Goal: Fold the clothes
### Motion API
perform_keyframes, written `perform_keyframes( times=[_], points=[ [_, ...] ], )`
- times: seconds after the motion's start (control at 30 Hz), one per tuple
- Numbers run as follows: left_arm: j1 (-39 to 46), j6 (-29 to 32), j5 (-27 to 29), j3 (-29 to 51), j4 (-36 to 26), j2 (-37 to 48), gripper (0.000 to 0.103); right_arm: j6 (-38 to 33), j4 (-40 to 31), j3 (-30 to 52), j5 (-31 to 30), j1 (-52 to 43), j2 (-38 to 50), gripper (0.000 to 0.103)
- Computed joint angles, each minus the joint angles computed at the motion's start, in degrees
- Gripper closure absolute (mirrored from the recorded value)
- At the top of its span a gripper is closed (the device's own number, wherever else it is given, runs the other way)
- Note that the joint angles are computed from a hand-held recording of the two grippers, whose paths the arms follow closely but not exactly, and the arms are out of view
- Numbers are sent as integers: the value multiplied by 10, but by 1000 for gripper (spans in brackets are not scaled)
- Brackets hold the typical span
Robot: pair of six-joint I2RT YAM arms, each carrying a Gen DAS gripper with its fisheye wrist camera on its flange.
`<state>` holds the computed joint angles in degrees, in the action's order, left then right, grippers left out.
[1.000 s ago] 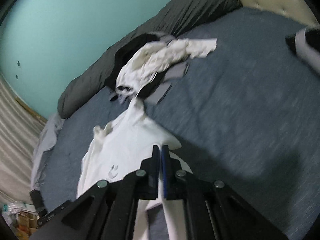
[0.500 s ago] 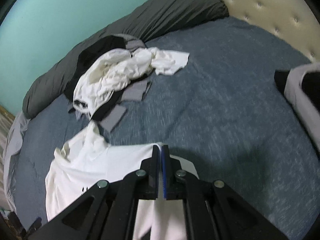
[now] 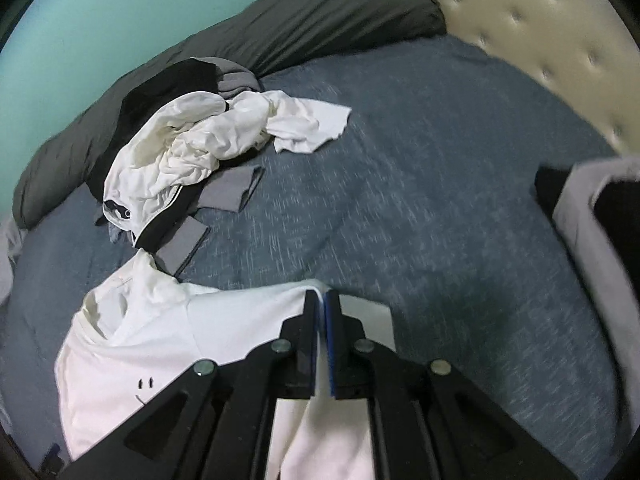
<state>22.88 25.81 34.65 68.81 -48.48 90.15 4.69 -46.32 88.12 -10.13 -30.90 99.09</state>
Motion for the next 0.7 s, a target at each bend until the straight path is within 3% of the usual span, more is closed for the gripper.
perform_keyframes(
  times=[0.03,0.07,0.13,0.27,0.47,0.7],
  points=[
    [0,1,-1,0,-1,0,0,-5,4,-14,-1,-1,-15,90],
    [0,2,-1,0,-2,-1,0,-9,8,-28,-3,-4,-30,75],
    [2,6,2,1,-5,-5,0,-17,5,-55,-35,-14,-61,58],
    [8,16,10,1,-17,-16,0,-34,-24,-112,-103,-26,-132,58],
    [31,45,24,-2,-46,-39,0,-82,-127,-217,-172,-20,-257,58],
    [73,103,38,-12,-100,-71,0,-97,-257,-343,-196,23,-407,58]
  ],
)
